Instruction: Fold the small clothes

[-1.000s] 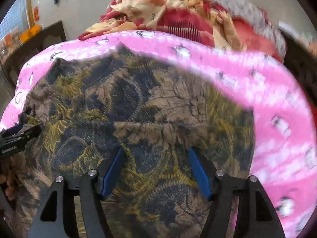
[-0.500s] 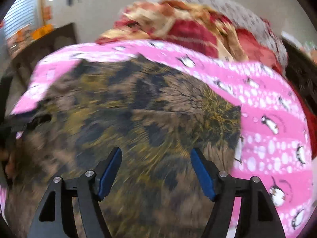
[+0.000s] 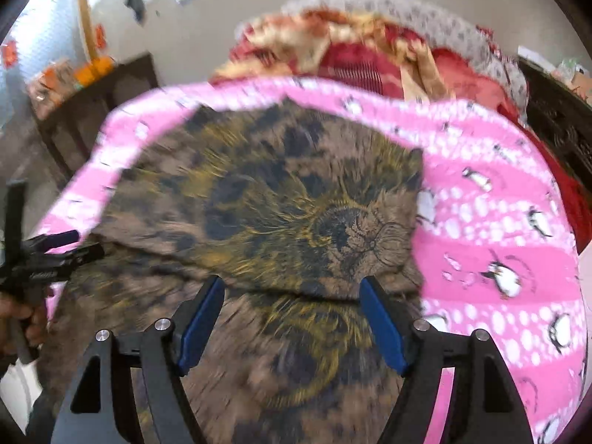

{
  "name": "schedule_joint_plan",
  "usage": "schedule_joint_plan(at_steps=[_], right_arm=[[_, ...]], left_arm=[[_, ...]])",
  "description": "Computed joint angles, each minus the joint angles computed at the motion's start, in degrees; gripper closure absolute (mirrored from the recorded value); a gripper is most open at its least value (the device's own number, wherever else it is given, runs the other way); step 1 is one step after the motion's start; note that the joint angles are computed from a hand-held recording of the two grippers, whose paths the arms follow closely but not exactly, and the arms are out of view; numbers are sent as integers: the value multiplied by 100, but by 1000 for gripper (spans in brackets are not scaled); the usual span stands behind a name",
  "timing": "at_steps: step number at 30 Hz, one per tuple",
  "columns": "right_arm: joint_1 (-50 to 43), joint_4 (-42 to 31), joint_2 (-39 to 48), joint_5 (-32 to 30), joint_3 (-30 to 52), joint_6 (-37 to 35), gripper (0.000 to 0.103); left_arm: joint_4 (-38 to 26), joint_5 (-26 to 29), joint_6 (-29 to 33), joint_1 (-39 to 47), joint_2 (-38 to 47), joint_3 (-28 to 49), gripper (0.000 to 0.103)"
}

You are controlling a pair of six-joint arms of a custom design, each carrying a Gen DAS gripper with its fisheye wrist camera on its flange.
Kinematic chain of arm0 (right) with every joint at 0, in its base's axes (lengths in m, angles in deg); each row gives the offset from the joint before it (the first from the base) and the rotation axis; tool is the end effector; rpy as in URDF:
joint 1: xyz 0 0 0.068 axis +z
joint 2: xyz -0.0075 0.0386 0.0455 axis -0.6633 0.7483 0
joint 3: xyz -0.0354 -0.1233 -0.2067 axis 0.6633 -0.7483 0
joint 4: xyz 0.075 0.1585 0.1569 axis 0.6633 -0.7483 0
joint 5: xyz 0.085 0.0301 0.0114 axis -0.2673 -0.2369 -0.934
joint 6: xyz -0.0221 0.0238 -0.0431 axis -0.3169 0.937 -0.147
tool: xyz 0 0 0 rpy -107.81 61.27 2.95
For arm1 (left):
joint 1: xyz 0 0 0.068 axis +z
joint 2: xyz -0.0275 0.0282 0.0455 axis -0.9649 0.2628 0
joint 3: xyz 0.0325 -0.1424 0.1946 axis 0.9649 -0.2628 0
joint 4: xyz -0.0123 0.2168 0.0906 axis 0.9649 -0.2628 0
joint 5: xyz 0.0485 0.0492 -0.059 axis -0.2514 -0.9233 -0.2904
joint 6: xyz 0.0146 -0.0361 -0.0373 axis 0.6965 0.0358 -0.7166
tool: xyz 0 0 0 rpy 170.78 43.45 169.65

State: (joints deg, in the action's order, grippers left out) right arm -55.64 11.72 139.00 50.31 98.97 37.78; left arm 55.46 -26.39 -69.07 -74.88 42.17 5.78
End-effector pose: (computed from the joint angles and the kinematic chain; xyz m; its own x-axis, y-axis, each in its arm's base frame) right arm 0.2557 -0.0544 0.2749 -0.7361 0.0293 -0.6763 -0.0490 0.9941 0.0964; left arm 0.3382 -0.0098 0.2073 -0.7891 0.1012 -0.6059 0.2378 0.9597 -0.1494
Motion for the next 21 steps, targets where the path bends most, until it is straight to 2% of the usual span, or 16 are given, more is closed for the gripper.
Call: schedule_joint_plan(at_steps=[3,6,10,12,13,14,17,21], right_arm=[[-364,-359,-909,-159,-640,-81,15],[-719,-1066,-1459,-323,-1003,-400,15],[-1365,-1619,-2458,-313,-1584,-1245,15],[-1959,-1992,-2879,-541,-1690,-1833,15],[-2318,-2126,-2994,-753,-1709,-2125,15],[-2818,-2310,-3055,-1100,-1694,-2497,15],[-3664,-2540,-3001,-1643,-1689,-3070,15],[-4087,-2658,-2950,-1825,-1765,-3409,15]], left_arm=[[-414,597,486,586,-789,-594,0],[-856,935,961,1107,-1319,-1005,0],[-1815,1378,1939,2123,-1778,-1352,0],[-2198,1555,2436,2580,-2046,-1573,0],[-2500,1623,2900,2847,-2238,-1719,0],[-2604,1666,3113,2962,-2345,-1822,0],[-3347,1960,4147,3590,-2720,-2139,0],[-4050,2071,4977,3932,-2698,-2380,1]])
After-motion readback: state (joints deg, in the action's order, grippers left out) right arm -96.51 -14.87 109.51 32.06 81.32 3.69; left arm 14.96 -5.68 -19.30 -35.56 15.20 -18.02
